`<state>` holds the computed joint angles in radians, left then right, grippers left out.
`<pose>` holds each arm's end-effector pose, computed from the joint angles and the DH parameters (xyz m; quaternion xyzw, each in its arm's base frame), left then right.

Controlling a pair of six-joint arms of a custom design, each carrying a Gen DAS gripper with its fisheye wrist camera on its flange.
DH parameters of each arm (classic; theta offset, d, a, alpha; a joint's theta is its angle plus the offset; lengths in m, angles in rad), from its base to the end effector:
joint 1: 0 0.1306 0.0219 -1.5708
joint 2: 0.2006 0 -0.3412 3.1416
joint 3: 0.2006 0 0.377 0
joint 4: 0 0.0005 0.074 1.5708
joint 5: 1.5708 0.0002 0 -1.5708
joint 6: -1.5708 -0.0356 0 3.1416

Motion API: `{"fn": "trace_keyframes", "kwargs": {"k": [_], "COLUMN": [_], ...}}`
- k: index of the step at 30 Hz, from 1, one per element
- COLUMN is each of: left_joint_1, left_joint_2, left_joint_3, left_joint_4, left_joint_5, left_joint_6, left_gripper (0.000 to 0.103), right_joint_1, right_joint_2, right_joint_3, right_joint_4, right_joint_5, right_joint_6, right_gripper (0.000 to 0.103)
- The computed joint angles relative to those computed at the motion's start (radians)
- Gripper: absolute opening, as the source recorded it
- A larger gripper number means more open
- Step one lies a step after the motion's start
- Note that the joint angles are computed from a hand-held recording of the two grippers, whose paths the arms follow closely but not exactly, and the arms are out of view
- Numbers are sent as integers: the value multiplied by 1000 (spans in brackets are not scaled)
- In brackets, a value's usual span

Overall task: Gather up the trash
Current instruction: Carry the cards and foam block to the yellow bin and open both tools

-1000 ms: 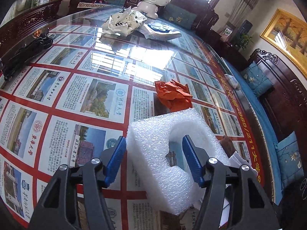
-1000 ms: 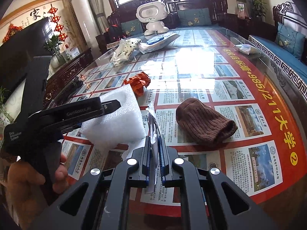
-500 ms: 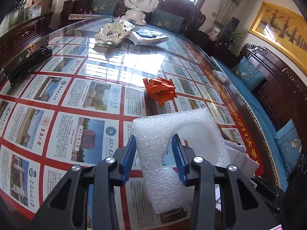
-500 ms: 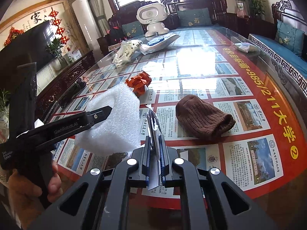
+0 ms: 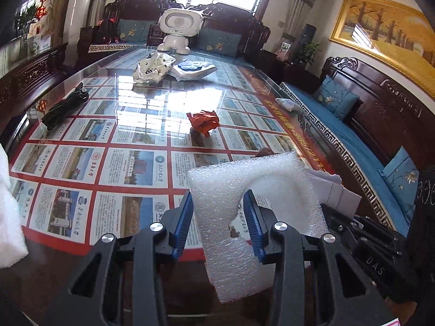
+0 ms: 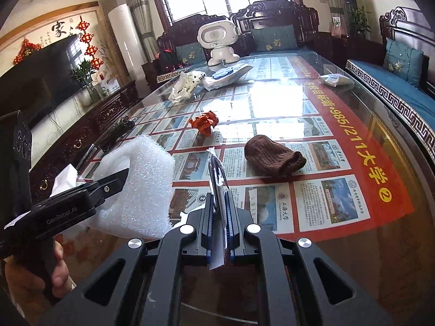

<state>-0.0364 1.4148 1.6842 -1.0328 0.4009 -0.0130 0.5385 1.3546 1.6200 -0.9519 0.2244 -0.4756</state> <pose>0.4767 -0.0318 0.4978 0.1005 0.8990 -0.1876 0.3828 0.4029 0.2309 0.5016 0.0197 0.8992 0.1180 0.4208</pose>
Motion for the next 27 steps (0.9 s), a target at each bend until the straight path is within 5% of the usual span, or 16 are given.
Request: {"fn": "trace_keyframes", "kwargs": {"k": [10, 17, 27], "left_joint_1": [-32, -68, -92], "left_joint_2": [-286, -459, -687], "left_joint_3": [-232, -376, -636], "left_joint_4": [-70, -140, -257], "left_joint_5": [9, 21, 76], "left_joint_6": [-126, -182, -282], "left_gripper": [39, 39, 39], "right_joint_1": [172, 352, 674], "right_joint_2": [-245, -386, -496], "right_joint_3": [-180, -280, -427], "right_joint_4": [-49, -164, -431], "right_joint_5": [176, 343, 540], "right_joint_6": [-86, -205, -644], "right_gripper": [9, 9, 9]}}
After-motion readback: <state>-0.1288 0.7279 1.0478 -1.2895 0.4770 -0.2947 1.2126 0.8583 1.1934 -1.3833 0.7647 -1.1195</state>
